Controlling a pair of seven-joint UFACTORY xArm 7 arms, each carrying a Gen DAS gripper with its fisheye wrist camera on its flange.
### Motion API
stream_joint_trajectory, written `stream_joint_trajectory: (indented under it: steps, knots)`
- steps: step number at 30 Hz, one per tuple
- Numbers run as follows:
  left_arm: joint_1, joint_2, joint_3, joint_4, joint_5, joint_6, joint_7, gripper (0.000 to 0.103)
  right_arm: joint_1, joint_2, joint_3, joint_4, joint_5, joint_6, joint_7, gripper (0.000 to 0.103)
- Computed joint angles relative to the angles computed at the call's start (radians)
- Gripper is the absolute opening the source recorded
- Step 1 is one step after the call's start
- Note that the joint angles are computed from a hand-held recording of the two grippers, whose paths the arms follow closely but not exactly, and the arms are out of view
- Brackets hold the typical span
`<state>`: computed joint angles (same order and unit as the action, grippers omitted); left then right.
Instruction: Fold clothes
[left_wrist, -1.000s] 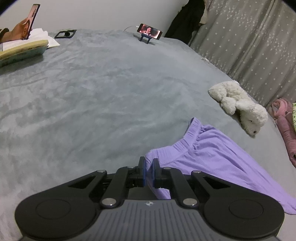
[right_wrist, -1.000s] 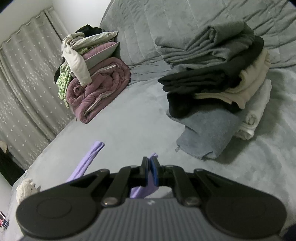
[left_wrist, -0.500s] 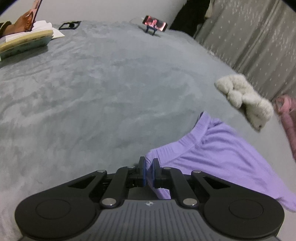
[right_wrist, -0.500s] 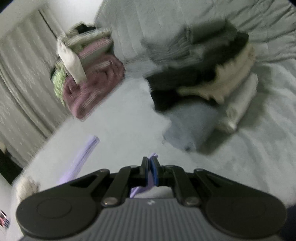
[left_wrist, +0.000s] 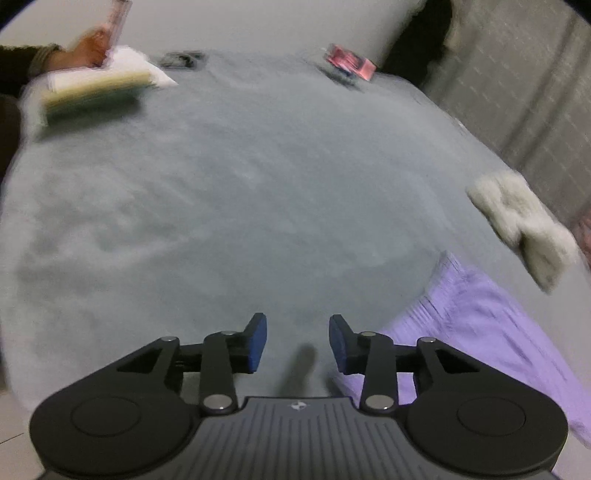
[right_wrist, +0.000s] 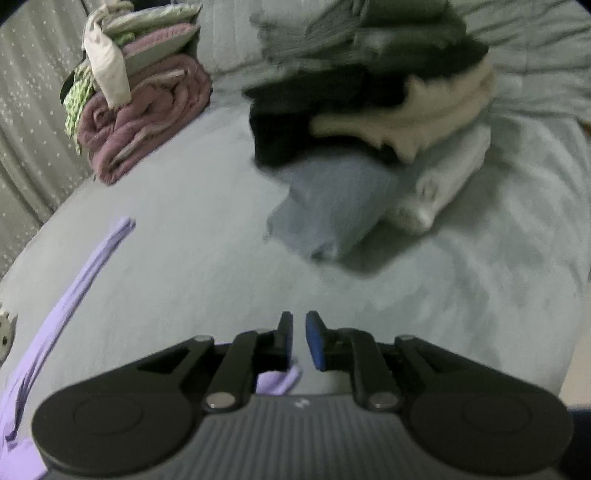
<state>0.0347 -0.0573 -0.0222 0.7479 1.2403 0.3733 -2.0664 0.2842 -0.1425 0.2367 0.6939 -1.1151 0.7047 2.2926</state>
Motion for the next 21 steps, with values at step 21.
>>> stream_joint_trajectory:
  steps: [21]
  knots:
    - [0.054, 0.605, -0.266, 0.559, -0.337, -0.509, 0.734, 0.038, -0.027, 0.963, -0.097, 1.233, 0.332, -0.188, -0.824, 0.02]
